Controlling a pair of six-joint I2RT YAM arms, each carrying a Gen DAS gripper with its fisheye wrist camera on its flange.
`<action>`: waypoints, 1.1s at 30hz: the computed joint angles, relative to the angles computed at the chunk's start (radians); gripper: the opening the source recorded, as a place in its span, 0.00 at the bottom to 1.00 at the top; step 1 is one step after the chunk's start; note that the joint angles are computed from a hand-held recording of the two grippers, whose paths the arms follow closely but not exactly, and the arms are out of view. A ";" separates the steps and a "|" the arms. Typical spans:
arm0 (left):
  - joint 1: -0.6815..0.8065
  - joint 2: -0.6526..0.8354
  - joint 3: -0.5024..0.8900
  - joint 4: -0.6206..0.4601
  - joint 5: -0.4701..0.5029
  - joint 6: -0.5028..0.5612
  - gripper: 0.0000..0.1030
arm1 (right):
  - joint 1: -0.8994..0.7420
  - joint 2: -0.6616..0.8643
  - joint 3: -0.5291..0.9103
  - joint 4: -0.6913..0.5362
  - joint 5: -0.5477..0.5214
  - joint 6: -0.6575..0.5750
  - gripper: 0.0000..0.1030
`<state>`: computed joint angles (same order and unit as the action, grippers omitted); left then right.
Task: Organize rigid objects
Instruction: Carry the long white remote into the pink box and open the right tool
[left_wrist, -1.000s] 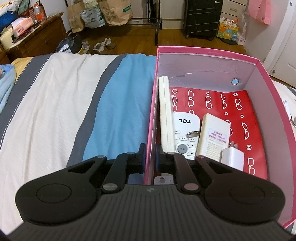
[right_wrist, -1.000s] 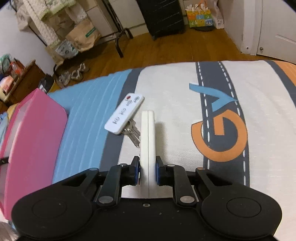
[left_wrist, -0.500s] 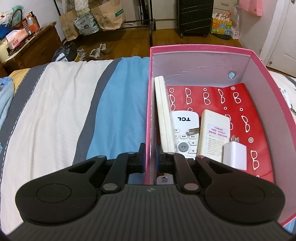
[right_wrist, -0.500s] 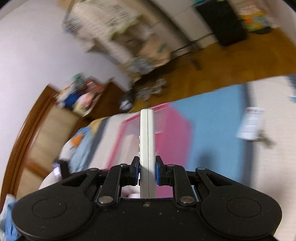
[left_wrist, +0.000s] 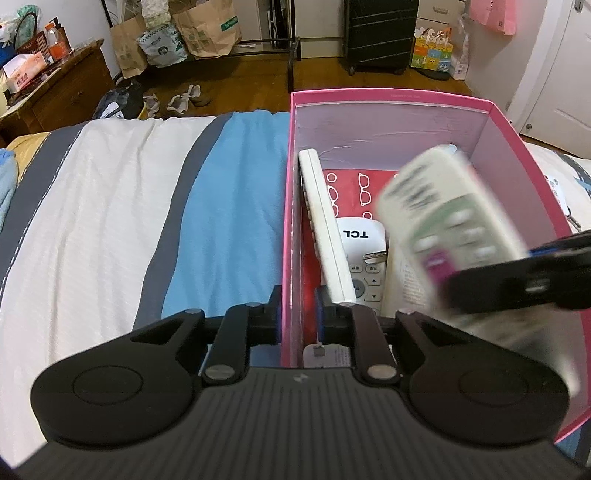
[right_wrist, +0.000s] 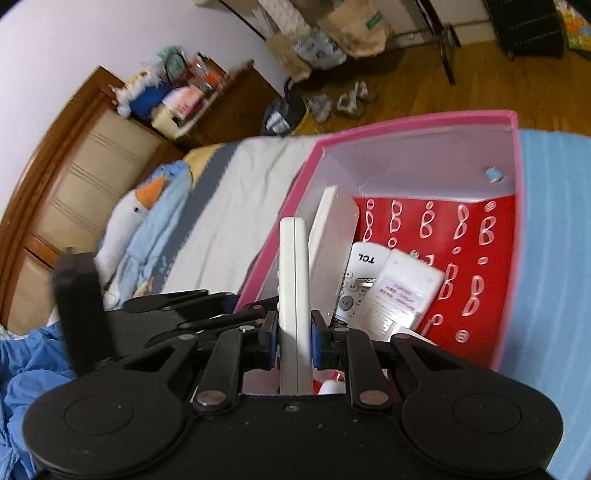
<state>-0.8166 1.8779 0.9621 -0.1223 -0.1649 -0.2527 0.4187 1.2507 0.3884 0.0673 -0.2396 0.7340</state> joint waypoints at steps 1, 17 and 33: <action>0.001 -0.001 -0.001 0.001 0.003 0.002 0.14 | 0.011 0.040 0.008 0.029 0.002 0.014 0.20; 0.007 0.011 0.003 0.006 0.005 0.005 0.14 | -0.048 0.302 0.049 0.222 -0.063 -0.046 0.45; -0.011 0.021 0.020 -0.015 -0.030 0.015 0.14 | -0.114 -0.654 -0.036 -0.552 0.096 -0.282 0.46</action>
